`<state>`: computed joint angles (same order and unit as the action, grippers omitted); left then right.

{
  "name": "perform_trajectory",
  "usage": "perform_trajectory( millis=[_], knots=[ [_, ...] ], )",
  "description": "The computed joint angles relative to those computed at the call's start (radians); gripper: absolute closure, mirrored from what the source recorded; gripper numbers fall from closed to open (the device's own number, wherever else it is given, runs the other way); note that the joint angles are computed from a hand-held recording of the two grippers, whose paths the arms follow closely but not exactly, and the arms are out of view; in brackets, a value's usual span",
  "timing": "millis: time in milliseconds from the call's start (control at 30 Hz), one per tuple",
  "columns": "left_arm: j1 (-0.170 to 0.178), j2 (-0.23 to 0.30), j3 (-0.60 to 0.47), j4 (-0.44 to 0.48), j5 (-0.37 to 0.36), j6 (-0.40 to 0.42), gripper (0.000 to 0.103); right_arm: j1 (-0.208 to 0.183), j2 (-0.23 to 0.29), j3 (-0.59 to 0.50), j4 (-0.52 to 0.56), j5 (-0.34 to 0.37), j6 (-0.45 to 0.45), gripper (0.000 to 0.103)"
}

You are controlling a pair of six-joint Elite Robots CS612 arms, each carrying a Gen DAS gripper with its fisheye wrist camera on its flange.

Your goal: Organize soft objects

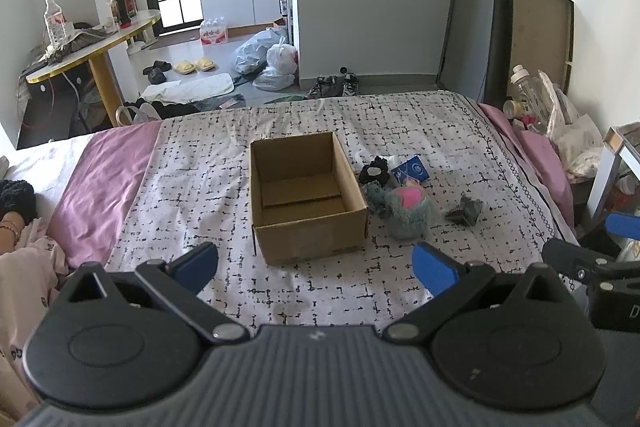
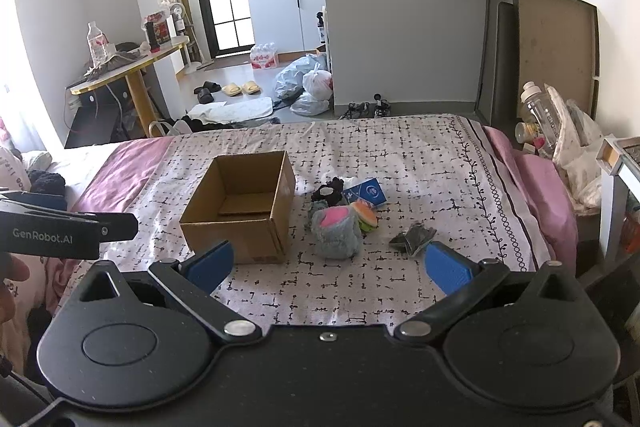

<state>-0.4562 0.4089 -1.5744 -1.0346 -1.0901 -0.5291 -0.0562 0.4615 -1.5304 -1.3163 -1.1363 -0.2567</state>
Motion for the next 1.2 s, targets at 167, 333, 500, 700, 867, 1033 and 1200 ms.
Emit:
perform_trajectory(
  millis=[167, 333, 500, 700, 867, 1033, 1200],
  knots=[
    [-0.001, 0.001, -0.001, 0.002, -0.001, 0.003, 0.0, 0.001, 0.001, -0.002, -0.002, -0.004, -0.003, 0.0],
    [-0.001, 0.002, -0.002, -0.001, -0.001, 0.005, 0.0, 0.0, -0.002, 0.001, 0.007, -0.001, 0.008, 0.0],
    [0.0, 0.001, 0.001, 0.002, -0.002, -0.001, 0.0, 0.002, -0.003, 0.002, 0.009, -0.001, -0.002, 0.0],
    [0.002, 0.001, 0.004, 0.004, -0.011, 0.004, 0.0, 0.004, -0.004, 0.006, 0.012, -0.003, -0.006, 0.0],
    [0.003, 0.002, 0.009, 0.007, -0.014, -0.001, 0.0, 0.002, -0.004, 0.008, 0.015, -0.01, -0.007, 0.0],
    [0.002, 0.003, 0.019, 0.01, -0.009, -0.01, 0.0, 0.0, -0.004, 0.015, 0.012, -0.014, -0.006, 0.0],
    [0.003, -0.002, 0.04, 0.027, -0.039, 0.006, 0.0, -0.001, -0.003, 0.032, 0.007, -0.017, -0.006, 0.0]
  ],
)
